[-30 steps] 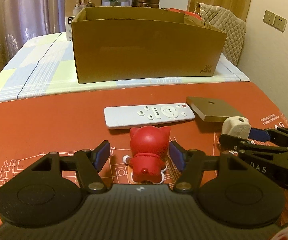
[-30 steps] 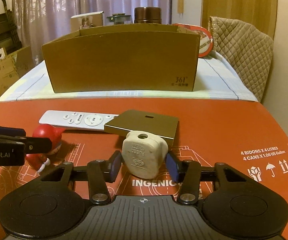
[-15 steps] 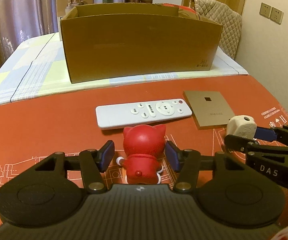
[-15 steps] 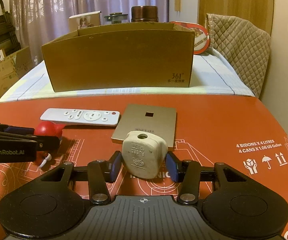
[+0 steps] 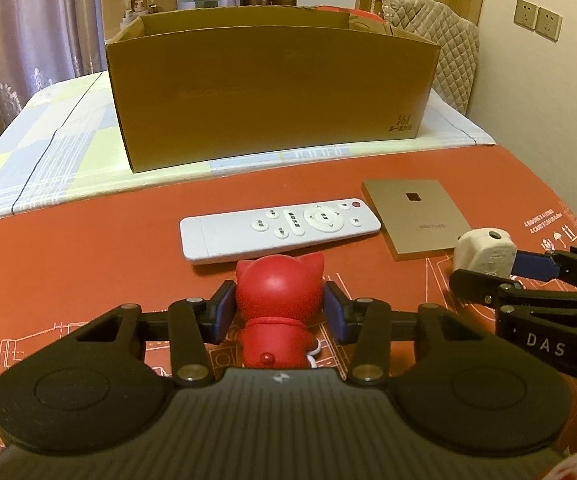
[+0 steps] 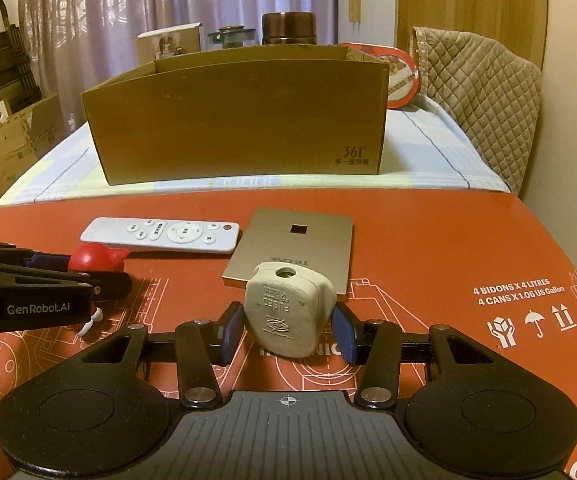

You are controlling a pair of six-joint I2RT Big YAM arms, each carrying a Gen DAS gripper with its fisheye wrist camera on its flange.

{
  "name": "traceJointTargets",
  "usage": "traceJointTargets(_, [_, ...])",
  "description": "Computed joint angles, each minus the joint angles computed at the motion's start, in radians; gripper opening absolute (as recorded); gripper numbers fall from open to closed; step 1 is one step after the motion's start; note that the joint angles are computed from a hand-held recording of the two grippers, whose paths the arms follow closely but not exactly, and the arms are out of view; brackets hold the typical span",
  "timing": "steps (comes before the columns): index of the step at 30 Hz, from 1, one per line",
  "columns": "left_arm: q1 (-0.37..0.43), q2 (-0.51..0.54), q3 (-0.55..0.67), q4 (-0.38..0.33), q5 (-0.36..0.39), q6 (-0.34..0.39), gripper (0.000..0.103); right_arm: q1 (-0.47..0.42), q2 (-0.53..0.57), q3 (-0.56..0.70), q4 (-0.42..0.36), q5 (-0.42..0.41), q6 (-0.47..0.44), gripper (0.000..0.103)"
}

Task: Organize rigid objects
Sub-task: 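Lift and carry the red cat figure and white plug over the box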

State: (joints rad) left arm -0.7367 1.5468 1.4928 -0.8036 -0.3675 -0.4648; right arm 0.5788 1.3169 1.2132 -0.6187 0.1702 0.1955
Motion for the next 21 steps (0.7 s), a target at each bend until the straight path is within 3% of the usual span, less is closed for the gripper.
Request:
traceJointTargets(12, [-0.008,-0.034,-0.015,0.010,0.007,-0.044,0.041,-0.002,-0.012,-0.001,0.000,0.005,-0.003,0.044])
traceJointTargets(21, [-0.021,-0.051,-0.024,0.015,-0.001,-0.031,0.041,0.002,-0.027,-0.005,-0.004,0.014,-0.008,0.044])
